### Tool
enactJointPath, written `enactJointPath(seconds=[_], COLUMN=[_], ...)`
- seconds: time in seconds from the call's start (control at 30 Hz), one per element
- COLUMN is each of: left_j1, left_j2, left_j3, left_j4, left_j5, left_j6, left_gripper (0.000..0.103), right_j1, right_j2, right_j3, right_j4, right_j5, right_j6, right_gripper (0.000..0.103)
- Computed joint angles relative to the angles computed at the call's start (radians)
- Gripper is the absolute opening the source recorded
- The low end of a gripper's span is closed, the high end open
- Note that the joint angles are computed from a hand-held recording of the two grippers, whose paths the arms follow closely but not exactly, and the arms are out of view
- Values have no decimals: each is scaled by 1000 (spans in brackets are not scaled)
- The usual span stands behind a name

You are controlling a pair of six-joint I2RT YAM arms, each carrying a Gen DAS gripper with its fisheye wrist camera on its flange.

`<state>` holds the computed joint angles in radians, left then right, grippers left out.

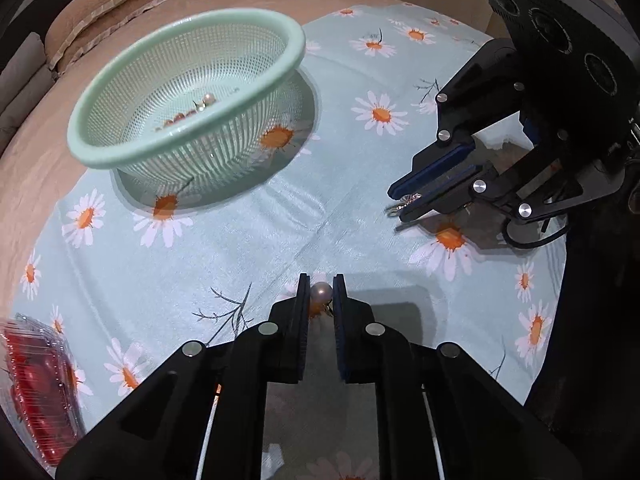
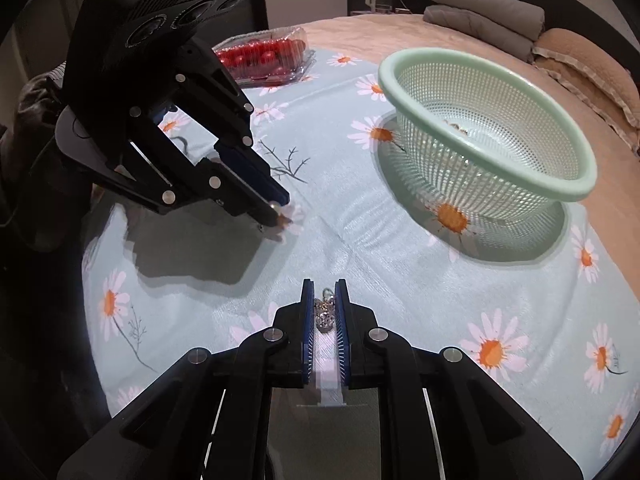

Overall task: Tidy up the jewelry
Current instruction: 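Grasp the pearl earring with the left gripper while the right grasps a silver charm, then carry the pearl earring and charm over the green basket and open both grippers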

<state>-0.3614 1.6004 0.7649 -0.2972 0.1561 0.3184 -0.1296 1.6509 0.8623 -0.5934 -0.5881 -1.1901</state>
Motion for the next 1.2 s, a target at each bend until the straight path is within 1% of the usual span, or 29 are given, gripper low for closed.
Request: enactJointPath(seconds=[0.07, 0.23, 0.33, 0.4, 0.5, 0.6, 0.67, 0.8, 0.87, 1.07, 1.2], left_j1=[-7, -28, -39, -68, -50, -43, -21, 19, 48, 98, 112], left_j2=[-60, -158, -155, -130, -132, -127, -124, -84, -51, 93, 178], left_j3=[4, 52, 77, 80, 83, 119, 160, 262, 309, 435, 482], left_j4=[-33, -126, -164, -150, -155, -173, -187, -214, -217, -210, -201], left_j5=[-15, -63, -79, -112, -67, -92, -69, -63, -30, -9, 17], left_j6=[-1, -5, 12, 5, -4, 3, 16, 42, 60, 70, 69], left_gripper=[12, 12, 12, 12, 12, 12, 12, 12, 12, 12, 12], right_j1=[-34, -63, -82, -77, -79, -72, -73, -61, -44, 30, 70], right_j2=[-46, -130, -162, -166, -172, -176, -164, -126, -94, 35, 114], right_j3=[21, 83, 108, 121, 134, 148, 174, 239, 281, 377, 388], right_j4=[-58, -139, -178, -185, -195, -176, -177, -155, -138, -39, 57], right_j5=[-25, -58, -76, -84, -86, -79, -95, -111, -110, -60, -3], right_j6=[-32, -48, -71, -69, -72, -51, -43, -2, 24, 121, 180], right_gripper=[10, 10, 10, 10, 10, 10, 10, 10, 10, 10, 10])
